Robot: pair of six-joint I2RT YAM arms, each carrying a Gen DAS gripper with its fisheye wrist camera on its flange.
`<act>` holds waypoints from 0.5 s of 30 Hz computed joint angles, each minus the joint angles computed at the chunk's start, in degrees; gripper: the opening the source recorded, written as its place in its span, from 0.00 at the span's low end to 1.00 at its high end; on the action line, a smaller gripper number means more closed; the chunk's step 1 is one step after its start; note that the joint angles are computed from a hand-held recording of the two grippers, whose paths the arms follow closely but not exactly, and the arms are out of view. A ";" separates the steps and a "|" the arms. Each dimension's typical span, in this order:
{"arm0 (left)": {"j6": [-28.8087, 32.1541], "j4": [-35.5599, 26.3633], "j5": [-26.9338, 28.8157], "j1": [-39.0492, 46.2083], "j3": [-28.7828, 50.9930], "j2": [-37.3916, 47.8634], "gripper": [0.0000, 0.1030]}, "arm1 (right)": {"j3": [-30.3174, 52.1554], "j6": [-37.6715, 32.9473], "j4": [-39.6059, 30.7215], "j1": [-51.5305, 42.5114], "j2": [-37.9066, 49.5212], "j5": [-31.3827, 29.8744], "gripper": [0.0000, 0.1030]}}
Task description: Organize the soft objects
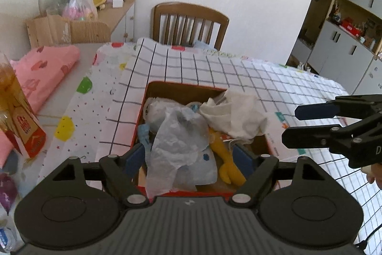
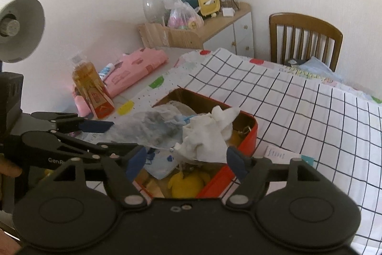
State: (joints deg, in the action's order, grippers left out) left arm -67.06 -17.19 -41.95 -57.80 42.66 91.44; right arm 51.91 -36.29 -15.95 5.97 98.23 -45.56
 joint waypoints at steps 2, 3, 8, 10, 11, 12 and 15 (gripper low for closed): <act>-1.05 -2.79 -1.83 -1.73 1.37 -0.58 0.78 | -0.72 -0.77 -0.94 -1.07 -1.71 -1.27 0.74; -1.45 -3.82 -2.59 -2.58 1.99 -0.78 0.78 | -1.02 -1.23 -1.53 -1.59 -2.57 -1.89 0.75; -4.29 -10.02 -6.48 -6.63 6.16 -1.01 0.79 | -2.45 -4.10 -5.72 -5.10 -7.41 -5.56 0.78; -5.53 -12.95 -8.13 -8.36 8.26 -0.56 0.79 | -2.85 -5.53 -7.54 -7.04 -9.14 -7.15 0.79; -6.05 -14.15 -8.73 -9.04 9.15 -0.28 0.79 | -2.76 -6.36 -8.79 -8.06 -9.68 -7.91 0.79; -6.62 -15.22 -9.21 -9.70 10.07 0.03 0.79 | -2.75 -7.18 -9.93 -9.07 -10.25 -8.53 0.79; -8.64 -18.41 -10.50 -11.53 12.64 0.90 0.79 | -2.89 -9.86 -12.94 -12.37 -11.93 -10.20 0.81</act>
State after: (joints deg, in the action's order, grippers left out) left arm -75.70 -35.60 -52.45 -69.32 55.30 92.34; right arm 49.02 -46.16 -28.90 -6.40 86.30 -55.75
